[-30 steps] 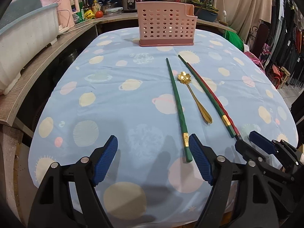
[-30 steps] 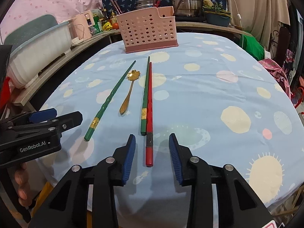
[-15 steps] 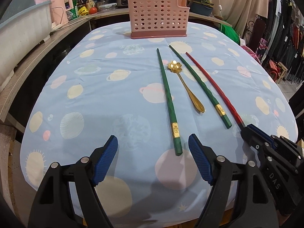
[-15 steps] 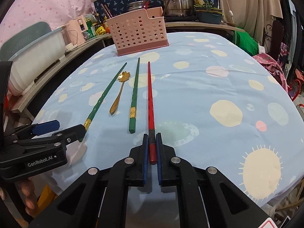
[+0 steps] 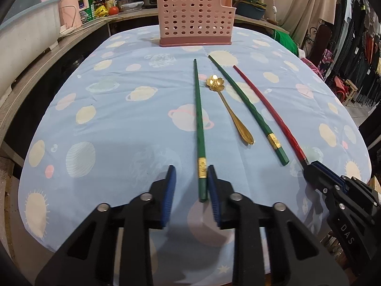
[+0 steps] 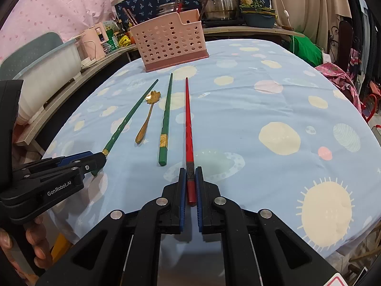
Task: Organize utensils
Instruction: 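Close the right tool on a red chopstick while the left tool grasps a green chopstick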
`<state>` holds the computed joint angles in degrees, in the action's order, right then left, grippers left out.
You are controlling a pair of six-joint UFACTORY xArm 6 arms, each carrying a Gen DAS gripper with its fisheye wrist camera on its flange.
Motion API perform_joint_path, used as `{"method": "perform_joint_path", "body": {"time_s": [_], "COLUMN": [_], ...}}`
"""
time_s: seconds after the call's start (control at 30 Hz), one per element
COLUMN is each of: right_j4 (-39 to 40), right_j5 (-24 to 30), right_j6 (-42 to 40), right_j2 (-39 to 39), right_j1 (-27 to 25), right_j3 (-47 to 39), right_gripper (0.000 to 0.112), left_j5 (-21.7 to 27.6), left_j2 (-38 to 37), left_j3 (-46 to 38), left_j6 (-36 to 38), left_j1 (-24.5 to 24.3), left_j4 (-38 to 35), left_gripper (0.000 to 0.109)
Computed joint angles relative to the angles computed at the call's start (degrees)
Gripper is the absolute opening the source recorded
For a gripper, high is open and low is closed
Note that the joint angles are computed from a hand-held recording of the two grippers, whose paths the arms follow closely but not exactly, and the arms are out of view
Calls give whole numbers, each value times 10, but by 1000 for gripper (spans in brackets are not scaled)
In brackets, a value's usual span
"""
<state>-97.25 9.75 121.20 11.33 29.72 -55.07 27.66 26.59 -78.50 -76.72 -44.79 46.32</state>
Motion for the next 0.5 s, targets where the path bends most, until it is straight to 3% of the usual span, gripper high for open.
{"method": "perform_joint_path", "body": {"time_s": [0.03,0.1,0.5], "right_j4": [0,-1,-48], "right_j5": [0,-1,-11], "right_j6": [0,1,63], "right_j2": [0,0,-46], "right_j1": [0,0,-15], "right_j3": [0,0,14], "right_gripper": [7,7,7], "left_j5": [-4,-8,-17], "left_j2": [-1,-1,-40], "left_j3": [1,3,23], "left_j6": [0,3,-3], "left_j1": [1,1,8], "left_j4": [-1,-6,-10], "left_gripper": [12,7,7]}}
